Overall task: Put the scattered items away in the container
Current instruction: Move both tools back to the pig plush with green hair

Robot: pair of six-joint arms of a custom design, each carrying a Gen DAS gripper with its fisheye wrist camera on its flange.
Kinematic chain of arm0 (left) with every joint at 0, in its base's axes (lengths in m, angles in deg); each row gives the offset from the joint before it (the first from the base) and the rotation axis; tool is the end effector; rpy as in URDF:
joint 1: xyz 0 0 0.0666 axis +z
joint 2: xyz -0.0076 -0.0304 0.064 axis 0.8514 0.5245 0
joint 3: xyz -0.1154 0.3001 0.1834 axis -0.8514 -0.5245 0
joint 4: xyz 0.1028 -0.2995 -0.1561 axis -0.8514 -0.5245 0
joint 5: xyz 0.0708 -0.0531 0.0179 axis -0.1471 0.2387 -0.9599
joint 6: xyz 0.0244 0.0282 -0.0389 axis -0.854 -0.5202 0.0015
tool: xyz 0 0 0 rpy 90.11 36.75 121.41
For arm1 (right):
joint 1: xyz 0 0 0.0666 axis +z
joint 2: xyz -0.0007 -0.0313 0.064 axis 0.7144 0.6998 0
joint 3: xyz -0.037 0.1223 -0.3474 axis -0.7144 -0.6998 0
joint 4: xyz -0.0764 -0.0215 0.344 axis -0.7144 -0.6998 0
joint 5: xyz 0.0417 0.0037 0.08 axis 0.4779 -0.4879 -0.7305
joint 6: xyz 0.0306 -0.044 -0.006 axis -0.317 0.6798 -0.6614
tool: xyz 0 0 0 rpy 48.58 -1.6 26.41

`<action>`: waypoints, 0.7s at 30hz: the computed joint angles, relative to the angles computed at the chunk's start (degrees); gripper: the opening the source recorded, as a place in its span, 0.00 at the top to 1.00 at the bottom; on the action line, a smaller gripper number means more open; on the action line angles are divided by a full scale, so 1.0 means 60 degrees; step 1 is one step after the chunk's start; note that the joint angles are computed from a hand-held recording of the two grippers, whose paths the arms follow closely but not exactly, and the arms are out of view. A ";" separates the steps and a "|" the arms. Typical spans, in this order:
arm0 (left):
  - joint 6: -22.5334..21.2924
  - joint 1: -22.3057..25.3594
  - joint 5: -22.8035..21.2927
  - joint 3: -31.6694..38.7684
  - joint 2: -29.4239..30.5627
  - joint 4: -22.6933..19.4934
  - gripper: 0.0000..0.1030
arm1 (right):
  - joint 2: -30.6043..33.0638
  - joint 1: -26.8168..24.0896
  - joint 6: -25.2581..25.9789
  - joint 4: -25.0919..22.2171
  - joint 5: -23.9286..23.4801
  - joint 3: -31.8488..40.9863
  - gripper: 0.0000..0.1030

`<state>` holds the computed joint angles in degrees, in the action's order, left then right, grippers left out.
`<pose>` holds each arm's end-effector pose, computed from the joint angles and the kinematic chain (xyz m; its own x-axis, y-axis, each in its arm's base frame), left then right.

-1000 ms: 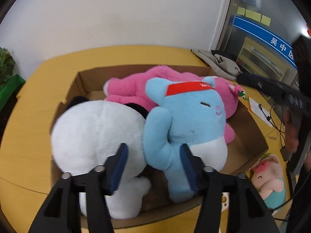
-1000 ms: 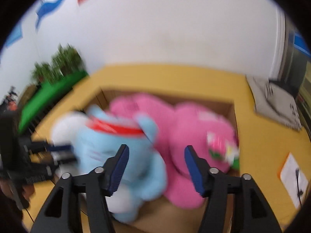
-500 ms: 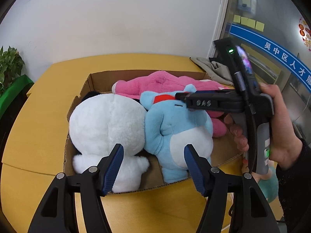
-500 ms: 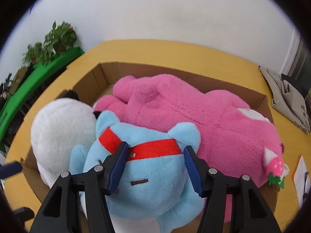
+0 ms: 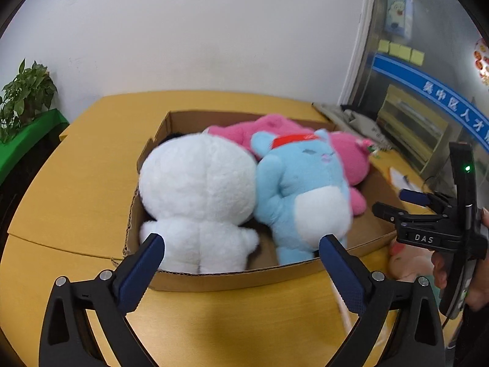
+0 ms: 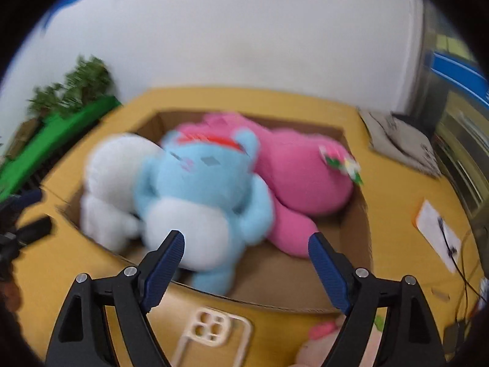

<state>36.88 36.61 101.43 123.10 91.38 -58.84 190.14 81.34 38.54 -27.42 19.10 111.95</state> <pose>0.5885 -0.2430 0.3968 -0.6374 0.2559 -0.7268 0.5011 0.8542 -0.1387 0.4753 0.3173 0.4682 -0.7297 0.1414 -0.6690 0.2543 0.9643 -0.0735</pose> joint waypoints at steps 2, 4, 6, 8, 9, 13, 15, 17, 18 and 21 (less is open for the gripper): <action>-0.0042 0.0042 -0.0185 0.0512 0.0554 -0.0371 0.01 | 0.0119 -0.0256 -0.0932 -0.0052 -0.0636 -0.0496 0.19; -0.0110 0.0074 -0.0431 0.0886 0.0947 -0.0732 0.02 | -0.0093 -0.0322 -0.1276 0.0604 -0.1319 -0.1208 0.17; -0.0473 0.0015 -0.0775 0.0749 0.0873 -0.0626 0.02 | 0.0191 -0.0089 -0.1415 0.0062 -0.0745 -0.0738 0.18; -0.0450 0.0008 -0.0865 0.0652 0.0760 -0.0602 0.02 | 0.0200 0.0029 -0.1504 -0.0016 -0.0679 -0.0693 0.18; -0.0361 0.0033 -0.0796 0.0473 0.0605 -0.0479 0.02 | 0.0096 0.0075 -0.1567 0.0104 -0.0638 -0.0856 0.18; -0.0259 0.0138 -0.0717 -0.0818 -0.0307 0.0690 0.02 | -0.0335 0.0373 -0.1942 0.0305 -0.0207 -0.1145 0.17; -0.0080 0.0209 -0.0541 -0.1272 -0.0670 0.0993 0.02 | -0.0595 0.0628 -0.1927 0.0475 0.0090 -0.1254 0.14; 0.0155 0.0258 -0.0223 -0.1666 -0.1028 0.1217 0.01 | -0.0698 0.0881 -0.1835 0.0447 0.0432 -0.1123 0.12; 0.0216 0.0248 -0.0191 -0.1788 -0.1146 0.1324 0.01 | -0.0716 0.1014 -0.1823 0.0332 0.0656 -0.1010 0.11; 0.0186 0.0113 -0.0291 -0.2289 -0.1607 0.1711 0.01 | -0.0682 0.1225 -0.1836 0.0077 0.1069 -0.0662 0.11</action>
<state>37.99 37.29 99.68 109.36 81.74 -48.58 186.05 88.69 27.53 -26.96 25.52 107.98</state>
